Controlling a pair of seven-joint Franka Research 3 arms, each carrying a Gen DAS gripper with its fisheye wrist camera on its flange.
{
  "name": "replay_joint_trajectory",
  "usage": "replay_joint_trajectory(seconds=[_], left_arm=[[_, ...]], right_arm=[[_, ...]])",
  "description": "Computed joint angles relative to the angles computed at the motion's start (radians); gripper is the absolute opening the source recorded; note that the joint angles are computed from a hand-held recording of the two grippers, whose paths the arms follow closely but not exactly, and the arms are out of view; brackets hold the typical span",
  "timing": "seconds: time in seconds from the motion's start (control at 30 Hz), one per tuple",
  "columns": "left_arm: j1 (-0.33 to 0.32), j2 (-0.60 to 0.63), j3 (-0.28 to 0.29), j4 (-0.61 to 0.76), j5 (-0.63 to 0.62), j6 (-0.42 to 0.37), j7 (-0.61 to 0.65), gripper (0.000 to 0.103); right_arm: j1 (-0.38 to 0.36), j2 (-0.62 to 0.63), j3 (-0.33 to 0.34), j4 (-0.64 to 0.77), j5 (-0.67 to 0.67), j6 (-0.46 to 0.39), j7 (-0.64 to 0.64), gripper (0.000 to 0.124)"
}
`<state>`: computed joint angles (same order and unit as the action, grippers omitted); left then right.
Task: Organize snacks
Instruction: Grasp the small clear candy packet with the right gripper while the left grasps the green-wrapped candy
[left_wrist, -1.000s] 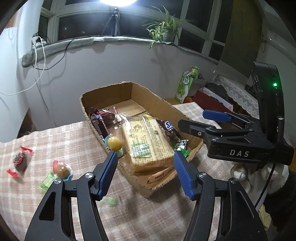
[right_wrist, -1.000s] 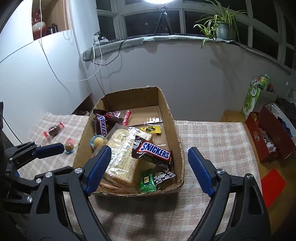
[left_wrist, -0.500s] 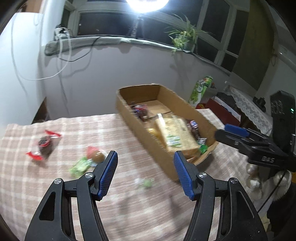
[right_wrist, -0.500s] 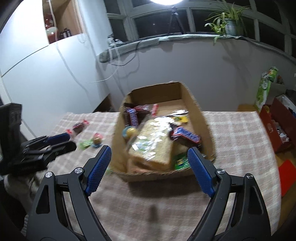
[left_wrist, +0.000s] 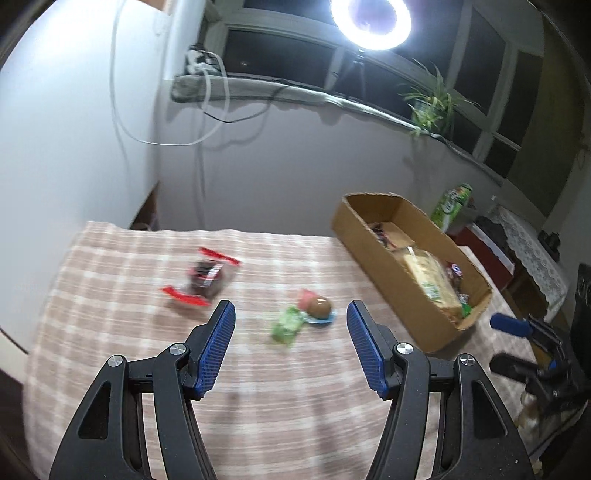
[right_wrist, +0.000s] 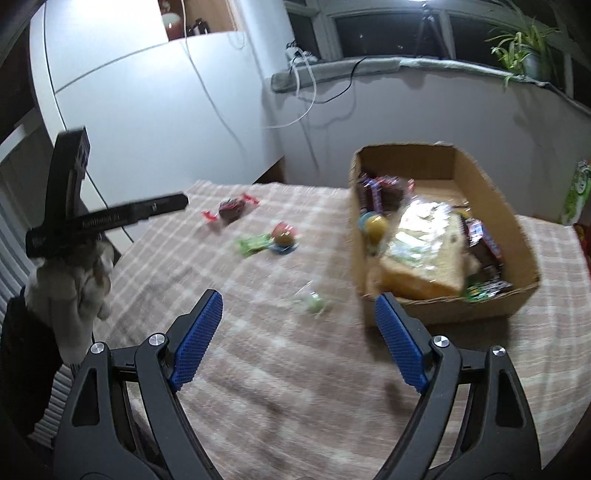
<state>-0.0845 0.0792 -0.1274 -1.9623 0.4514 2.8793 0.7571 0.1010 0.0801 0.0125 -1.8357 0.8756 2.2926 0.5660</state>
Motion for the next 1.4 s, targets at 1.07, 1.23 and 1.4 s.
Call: replay_joint_trajectory(seconds=[1.07,1.23,1.4], left_arm=[[0.028,0.217,-0.063,0.168,-0.36,-0.092,0.565,0.059],[0.029,0.253,-0.06,0.206,-0.351,-0.12,0.564,0.055],[0.004,0.262,-0.037,0.223,-0.286,-0.133,0.537,0.037]], right_arm=[[0.095,0.138,0.051,0.012,-0.356,0.253,0.338,0.057],[0.091,0.141,0.058,0.011,-0.36,0.26,0.335,0.056],[0.082,0.138,0.065,0.011,-0.334,0.248,0.306,0.043]])
